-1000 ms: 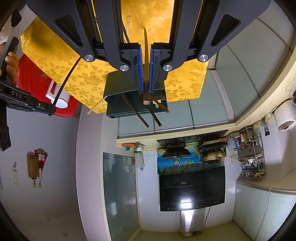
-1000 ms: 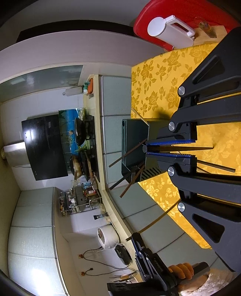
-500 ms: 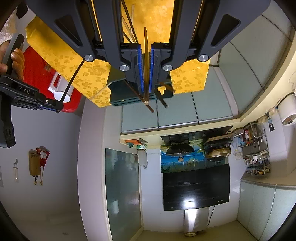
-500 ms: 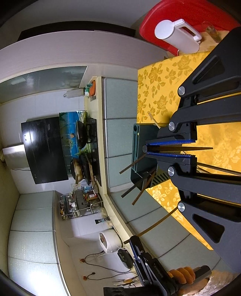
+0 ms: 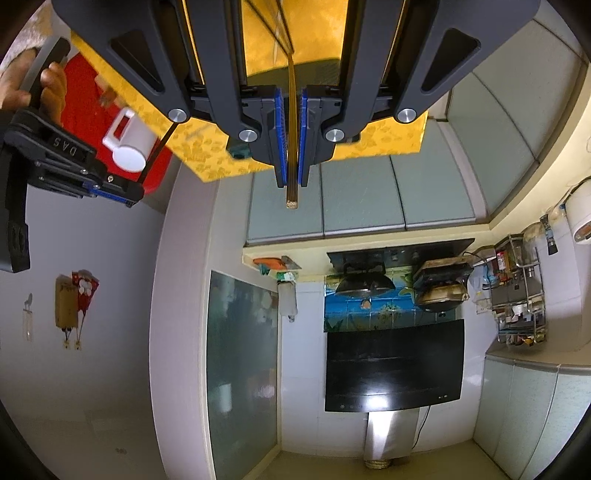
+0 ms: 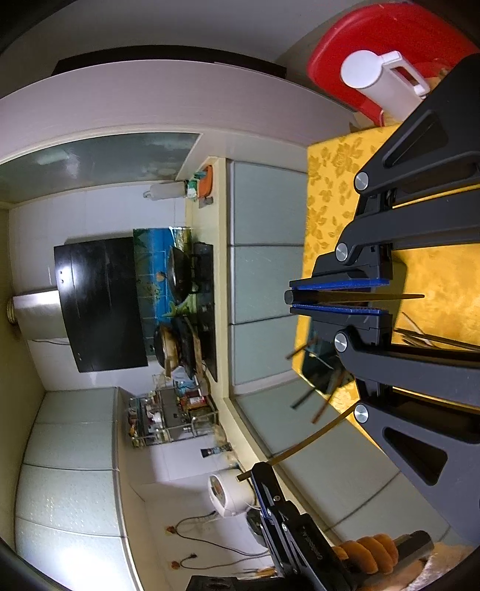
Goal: Organize utensils
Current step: 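Lift both chopsticks and carry them up toward the green holder, then lower both chopsticks into the green holder and open both tools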
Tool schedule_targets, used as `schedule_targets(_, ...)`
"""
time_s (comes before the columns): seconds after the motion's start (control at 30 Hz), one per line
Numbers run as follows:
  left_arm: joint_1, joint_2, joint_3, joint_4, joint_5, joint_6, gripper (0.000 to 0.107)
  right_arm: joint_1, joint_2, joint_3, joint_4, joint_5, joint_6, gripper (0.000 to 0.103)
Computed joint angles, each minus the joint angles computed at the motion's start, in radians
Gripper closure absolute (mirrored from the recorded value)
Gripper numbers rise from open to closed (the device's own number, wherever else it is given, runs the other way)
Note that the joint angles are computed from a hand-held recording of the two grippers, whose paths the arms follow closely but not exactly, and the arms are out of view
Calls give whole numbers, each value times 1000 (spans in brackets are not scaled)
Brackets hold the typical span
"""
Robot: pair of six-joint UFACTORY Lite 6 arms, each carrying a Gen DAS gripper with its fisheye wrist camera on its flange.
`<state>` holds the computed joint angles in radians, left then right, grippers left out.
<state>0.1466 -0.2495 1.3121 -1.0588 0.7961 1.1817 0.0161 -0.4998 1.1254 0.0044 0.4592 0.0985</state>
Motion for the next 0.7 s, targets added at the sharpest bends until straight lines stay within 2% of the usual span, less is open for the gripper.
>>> schedule_targets(0.27,-170,157,215,135,-138,-213,101,-29,190,207,-39,-18,41,95)
schedule_targets(0.47,-235,292,380,233,-195,-357,101,-21,260,265,-109,-62,91,95)
schedule_targets(0.6,-258,343,398,248,-227,-377,101,-19,308,273,-140,-81,121,95)
schedule_targets(0.7,-278,350,342,244,-270,-345,101,-18,335,254,-156,-88,135,95)
